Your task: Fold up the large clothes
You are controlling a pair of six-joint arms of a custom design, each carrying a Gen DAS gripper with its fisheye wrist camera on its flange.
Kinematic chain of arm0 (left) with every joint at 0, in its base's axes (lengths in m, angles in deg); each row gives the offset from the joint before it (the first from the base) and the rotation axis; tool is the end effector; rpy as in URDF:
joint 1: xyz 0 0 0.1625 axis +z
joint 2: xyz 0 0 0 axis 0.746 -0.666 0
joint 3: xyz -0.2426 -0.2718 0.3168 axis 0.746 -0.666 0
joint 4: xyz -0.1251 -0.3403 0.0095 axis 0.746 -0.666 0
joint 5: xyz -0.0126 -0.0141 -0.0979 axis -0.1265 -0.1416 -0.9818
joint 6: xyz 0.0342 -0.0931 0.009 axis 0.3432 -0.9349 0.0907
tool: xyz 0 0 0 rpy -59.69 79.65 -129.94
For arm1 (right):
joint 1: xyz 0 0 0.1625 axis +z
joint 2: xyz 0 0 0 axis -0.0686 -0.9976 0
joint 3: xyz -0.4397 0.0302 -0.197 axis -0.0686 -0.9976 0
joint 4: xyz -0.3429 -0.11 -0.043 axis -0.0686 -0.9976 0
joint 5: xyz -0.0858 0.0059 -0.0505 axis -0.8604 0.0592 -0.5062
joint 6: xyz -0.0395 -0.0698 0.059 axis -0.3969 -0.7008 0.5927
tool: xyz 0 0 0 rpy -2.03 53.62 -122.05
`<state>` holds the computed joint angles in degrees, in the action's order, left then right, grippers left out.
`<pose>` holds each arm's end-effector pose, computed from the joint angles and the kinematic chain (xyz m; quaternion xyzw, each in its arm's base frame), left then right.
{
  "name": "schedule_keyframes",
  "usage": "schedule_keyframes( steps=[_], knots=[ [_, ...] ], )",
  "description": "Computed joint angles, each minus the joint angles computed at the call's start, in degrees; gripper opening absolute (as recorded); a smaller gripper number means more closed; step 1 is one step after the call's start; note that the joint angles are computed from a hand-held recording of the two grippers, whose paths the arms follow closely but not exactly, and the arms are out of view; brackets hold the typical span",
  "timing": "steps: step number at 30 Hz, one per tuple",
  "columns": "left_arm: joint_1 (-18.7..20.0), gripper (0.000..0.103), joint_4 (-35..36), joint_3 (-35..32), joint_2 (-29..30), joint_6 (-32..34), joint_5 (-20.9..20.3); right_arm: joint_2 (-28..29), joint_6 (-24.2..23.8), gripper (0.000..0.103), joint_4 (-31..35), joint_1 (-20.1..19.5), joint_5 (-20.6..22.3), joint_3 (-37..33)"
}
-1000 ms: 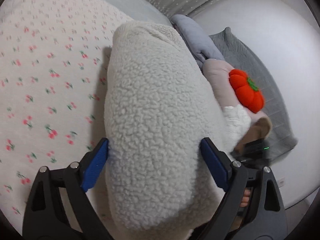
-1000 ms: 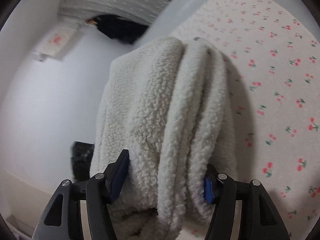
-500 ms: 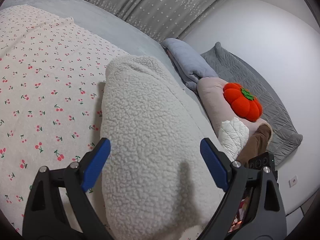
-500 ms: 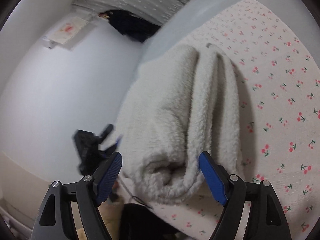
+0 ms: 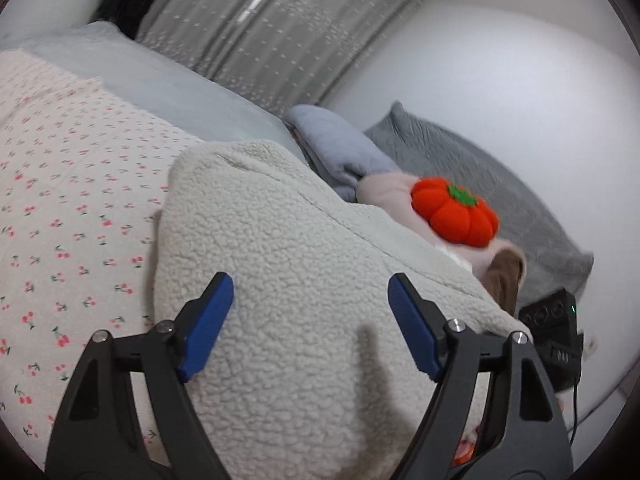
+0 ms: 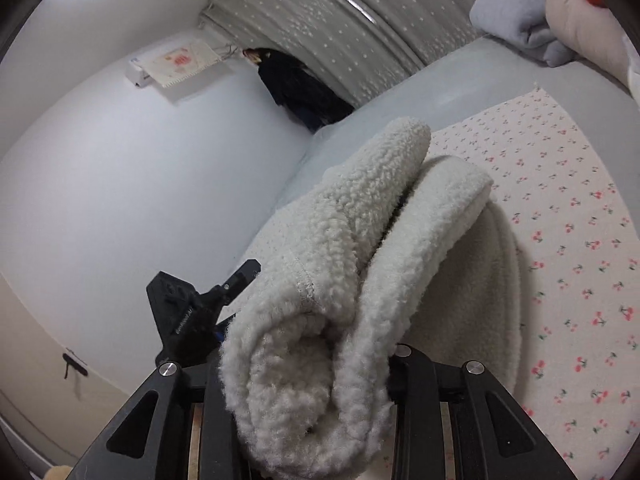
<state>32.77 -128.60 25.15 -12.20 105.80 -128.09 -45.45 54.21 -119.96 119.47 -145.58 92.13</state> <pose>-0.0032 -0.7674 0.4634 -0.2342 -0.9171 0.3173 0.0585 0.4406 -0.6618 0.0620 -0.0563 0.9247 -0.3754 0.0294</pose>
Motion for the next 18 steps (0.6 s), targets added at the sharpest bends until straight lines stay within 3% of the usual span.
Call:
schedule_keyframes(
  steps=[2,5,7,8,11,14,16,18],
  knots=[
    [-1.24,0.080,1.52,1.05,0.05,4.25,3.27,-1.37,5.24,0.032,2.05,-1.68,0.05,2.12],
    [-3.20,0.080,-0.24,4.58,-0.35,10.82,9.71,-1.29,11.13,0.039,12.76,-4.07,-4.75,1.28],
    [-4.40,0.080,-3.88,7.73,-1.18,14.92,13.77,-0.93,12.01,0.066,15.82,-4.56,-6.19,0.71],
    [-4.60,0.080,-4.88,8.60,-1.48,16.09,14.62,-0.91,12.06,0.071,15.57,-4.32,-7.00,0.77],
    [-4.21,0.080,-4.80,8.44,-1.81,16.00,13.98,-1.54,8.67,0.072,11.42,-1.80,-12.02,1.14],
    [-3.82,0.080,-3.51,7.84,-1.95,15.80,12.48,0.37,-0.74,0.072,-0.77,2.39,-20.03,0.16],
    [-4.11,0.080,-4.49,8.88,-2.17,17.82,13.69,1.58,-6.39,0.064,-5.14,4.24,-20.78,-1.26],
    [-4.37,0.080,-5.74,10.19,-2.48,19.40,14.63,3.37,-9.90,0.051,-4.54,4.86,-20.34,-3.67]
  ],
)
